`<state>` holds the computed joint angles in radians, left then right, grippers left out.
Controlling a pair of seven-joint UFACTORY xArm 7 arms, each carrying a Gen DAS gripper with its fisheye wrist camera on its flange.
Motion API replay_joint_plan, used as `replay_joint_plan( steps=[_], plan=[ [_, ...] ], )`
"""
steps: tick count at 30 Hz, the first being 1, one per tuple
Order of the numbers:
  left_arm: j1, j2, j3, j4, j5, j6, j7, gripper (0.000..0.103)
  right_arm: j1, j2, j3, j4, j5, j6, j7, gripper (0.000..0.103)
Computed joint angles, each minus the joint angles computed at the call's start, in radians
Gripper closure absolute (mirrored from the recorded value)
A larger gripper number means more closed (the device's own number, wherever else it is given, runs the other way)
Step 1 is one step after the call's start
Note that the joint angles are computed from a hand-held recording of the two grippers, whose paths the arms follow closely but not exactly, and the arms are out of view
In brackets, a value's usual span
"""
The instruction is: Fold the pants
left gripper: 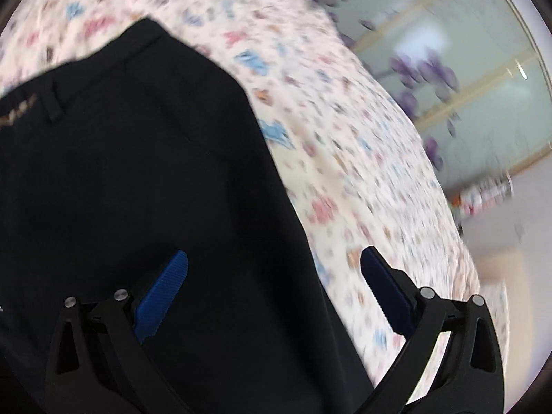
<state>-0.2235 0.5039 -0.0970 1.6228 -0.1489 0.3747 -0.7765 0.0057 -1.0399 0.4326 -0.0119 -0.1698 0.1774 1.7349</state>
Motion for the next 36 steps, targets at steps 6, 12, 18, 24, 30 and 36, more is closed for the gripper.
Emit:
replay_joint_plan(
  steps=[6, 12, 18, 24, 30, 36],
  plan=[
    [-0.006, 0.111, 0.011, 0.144, 0.097, 0.048, 0.013, 0.09, -0.017, 0.034, -0.015, 0.019, -0.01, -0.006, -0.045, 0.099],
    [-0.052, -0.032, 0.073, -0.076, 0.103, -0.131, -0.03, 0.094, -0.036, 0.034, -0.002, 0.027, -0.013, -0.012, -0.063, 0.099],
    [-0.068, -0.326, 0.102, -0.411, 0.206, -0.302, -0.068, 0.096, -0.074, -0.045, 0.021, 0.011, -0.036, -0.014, -0.092, 0.098],
    [0.178, -0.77, -0.115, -0.884, 0.333, -0.454, -0.165, 0.097, -0.097, -0.124, 0.036, 0.001, -0.059, 0.013, -0.108, 0.098],
    [0.259, -1.114, -0.224, -1.261, 0.259, -0.458, -0.195, 0.097, -0.077, -0.14, 0.018, -0.021, -0.05, 0.032, -0.093, 0.098],
    [0.173, -1.077, -0.161, -1.372, 0.172, -0.476, -0.183, 0.095, -0.033, -0.193, 0.006, -0.03, -0.056, 0.104, -0.082, 0.098]
  ],
)
